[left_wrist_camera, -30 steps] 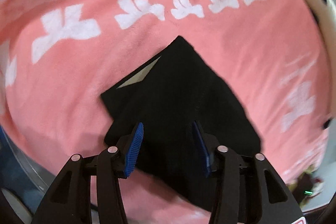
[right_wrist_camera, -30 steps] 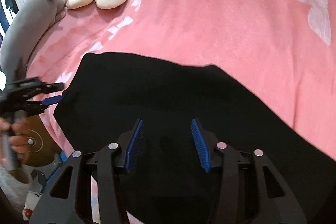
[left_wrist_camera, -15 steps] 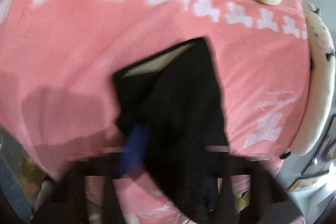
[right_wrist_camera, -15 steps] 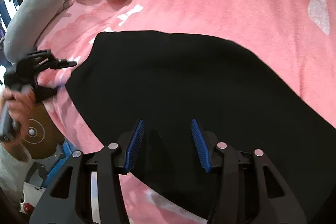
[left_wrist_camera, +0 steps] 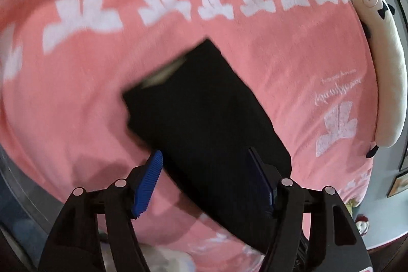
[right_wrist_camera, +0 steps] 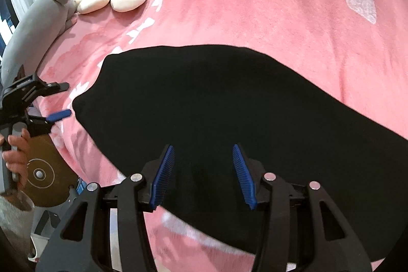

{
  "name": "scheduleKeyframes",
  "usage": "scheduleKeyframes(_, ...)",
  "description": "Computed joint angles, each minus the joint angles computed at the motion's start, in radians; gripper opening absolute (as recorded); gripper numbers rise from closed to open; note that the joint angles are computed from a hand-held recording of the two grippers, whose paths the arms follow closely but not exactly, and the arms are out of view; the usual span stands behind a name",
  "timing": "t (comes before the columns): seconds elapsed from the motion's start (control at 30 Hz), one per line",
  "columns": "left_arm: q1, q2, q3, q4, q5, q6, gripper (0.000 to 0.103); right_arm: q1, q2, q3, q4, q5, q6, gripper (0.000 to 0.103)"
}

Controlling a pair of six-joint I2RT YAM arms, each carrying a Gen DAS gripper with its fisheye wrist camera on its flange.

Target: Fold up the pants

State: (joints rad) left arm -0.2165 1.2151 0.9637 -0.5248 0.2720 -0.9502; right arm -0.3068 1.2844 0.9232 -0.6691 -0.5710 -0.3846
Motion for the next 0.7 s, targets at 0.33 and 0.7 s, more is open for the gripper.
scheduleKeyframes(0.33, 0.003, 0.183, 0.175, -0.110, -0.150, 0.106, 0.014, -0.397, 0.046, 0.044, -0.056, -0.083, -0.188, 0.055)
scheduleKeyframes(0.7, -0.437, 0.192, 0.393, -0.428, -0.630, -0.089, 0.062, -1.037, 0.723, 0.768, 0.004, 0.032, -0.124, 0.058)
